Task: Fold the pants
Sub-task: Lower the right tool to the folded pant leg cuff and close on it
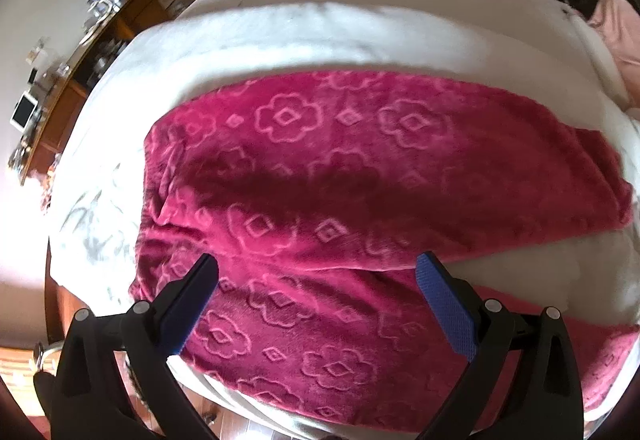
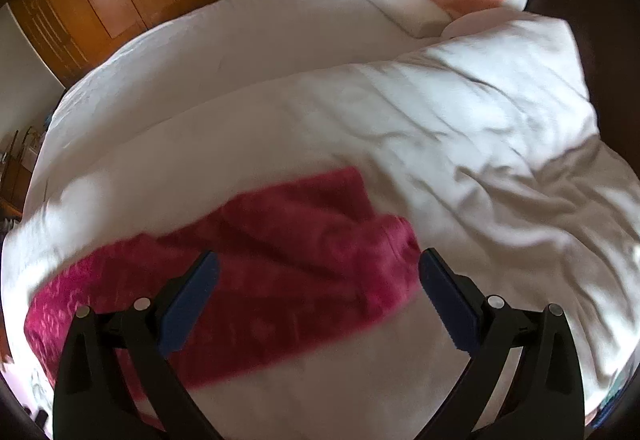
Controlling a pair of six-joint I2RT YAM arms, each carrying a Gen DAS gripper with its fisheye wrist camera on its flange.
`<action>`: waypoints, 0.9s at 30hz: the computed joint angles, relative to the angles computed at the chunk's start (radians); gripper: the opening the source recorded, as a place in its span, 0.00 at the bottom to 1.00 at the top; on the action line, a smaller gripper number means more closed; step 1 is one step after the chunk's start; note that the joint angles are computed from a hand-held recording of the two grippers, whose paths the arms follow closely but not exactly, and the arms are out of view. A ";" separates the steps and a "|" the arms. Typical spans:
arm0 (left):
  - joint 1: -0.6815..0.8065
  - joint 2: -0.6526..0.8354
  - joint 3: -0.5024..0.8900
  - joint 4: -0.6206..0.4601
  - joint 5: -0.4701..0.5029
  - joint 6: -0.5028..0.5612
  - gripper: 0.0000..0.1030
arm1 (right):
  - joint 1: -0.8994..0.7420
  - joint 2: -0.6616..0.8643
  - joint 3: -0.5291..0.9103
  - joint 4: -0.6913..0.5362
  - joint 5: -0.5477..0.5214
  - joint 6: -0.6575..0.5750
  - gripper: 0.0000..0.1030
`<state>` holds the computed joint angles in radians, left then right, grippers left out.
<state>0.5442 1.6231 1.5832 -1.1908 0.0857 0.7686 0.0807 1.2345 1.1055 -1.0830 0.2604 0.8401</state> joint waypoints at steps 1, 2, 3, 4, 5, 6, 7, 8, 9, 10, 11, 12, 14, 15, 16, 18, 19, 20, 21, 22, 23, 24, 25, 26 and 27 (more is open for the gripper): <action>0.002 0.004 -0.001 0.004 -0.008 -0.006 0.95 | -0.038 0.037 0.002 0.033 -0.027 -0.028 0.97; 0.005 0.010 0.000 0.011 -0.020 -0.017 0.95 | -0.077 0.077 0.003 0.072 -0.061 -0.057 0.97; 0.009 0.013 0.000 0.015 -0.028 -0.020 0.95 | -0.107 0.112 0.007 0.098 -0.090 -0.072 0.97; 0.012 0.017 0.000 0.019 -0.037 -0.026 0.95 | -0.125 0.142 0.012 0.115 -0.113 -0.075 0.97; 0.016 0.020 0.000 0.024 -0.046 -0.033 0.95 | -0.150 0.176 0.019 0.137 -0.141 -0.083 0.97; 0.018 0.021 -0.002 0.027 -0.053 -0.037 0.95 | -0.181 0.223 0.031 0.160 -0.177 -0.085 0.97; 0.021 0.024 -0.002 0.031 -0.062 -0.042 0.95 | -0.198 0.253 0.038 0.174 -0.199 -0.081 0.97; 0.024 0.025 -0.003 0.035 -0.068 -0.044 0.95 | -0.217 0.292 0.052 0.184 -0.221 -0.075 0.97; 0.027 0.026 -0.004 0.037 -0.074 -0.047 0.95 | -0.230 0.326 0.068 0.189 -0.231 -0.070 0.97; 0.029 0.027 -0.005 0.040 -0.079 -0.050 0.95 | -0.240 0.364 0.088 0.191 -0.236 -0.066 0.97; 0.032 0.028 -0.005 0.042 -0.083 -0.052 0.95 | -0.246 0.398 0.108 0.187 -0.233 -0.064 0.97; 0.034 0.030 -0.005 0.044 -0.088 -0.055 0.95 | -0.248 0.425 0.127 0.183 -0.232 -0.064 0.97; 0.036 0.034 -0.004 0.048 -0.096 -0.061 0.95 | -0.253 0.481 0.164 0.185 -0.248 -0.068 0.97; 0.036 0.037 -0.003 0.048 -0.100 -0.066 0.95 | -0.253 0.507 0.183 0.179 -0.247 -0.068 0.97; 0.036 0.038 -0.002 0.048 -0.103 -0.070 0.95 | -0.253 0.538 0.205 0.170 -0.244 -0.069 0.95; 0.036 0.038 -0.002 0.049 -0.102 -0.069 0.95 | -0.249 0.601 0.254 0.134 -0.229 -0.068 0.84; 0.037 0.039 0.000 0.050 -0.101 -0.069 0.95 | -0.248 0.620 0.262 0.127 -0.226 -0.064 0.81; 0.036 0.039 0.000 0.050 -0.100 -0.070 0.95 | -0.248 0.638 0.271 0.120 -0.228 -0.060 0.77; 0.036 0.043 0.006 0.048 -0.098 -0.069 0.95 | -0.248 0.646 0.275 0.121 -0.230 -0.059 0.74; 0.036 0.046 0.008 0.049 -0.098 -0.069 0.95 | -0.244 0.652 0.279 0.117 -0.225 -0.060 0.68; 0.037 0.051 0.014 0.047 -0.099 -0.067 0.95 | -0.238 0.654 0.283 0.110 -0.216 -0.060 0.64; 0.039 0.062 0.024 0.044 -0.098 -0.067 0.95 | -0.236 0.655 0.286 0.106 -0.214 -0.060 0.53; 0.042 0.076 0.037 0.038 -0.096 -0.069 0.95 | -0.232 0.651 0.286 0.097 -0.209 -0.058 0.45; 0.045 0.101 0.061 0.028 -0.096 -0.077 0.95 | -0.229 0.646 0.284 0.086 -0.200 -0.052 0.32; 0.045 0.118 0.076 0.025 -0.098 -0.085 0.95 | -0.228 0.638 0.275 0.082 -0.197 -0.046 0.20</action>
<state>0.5889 1.7409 1.6589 -1.1661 -0.0119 0.6839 -0.1474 1.8725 1.3810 -1.0006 0.0630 0.7938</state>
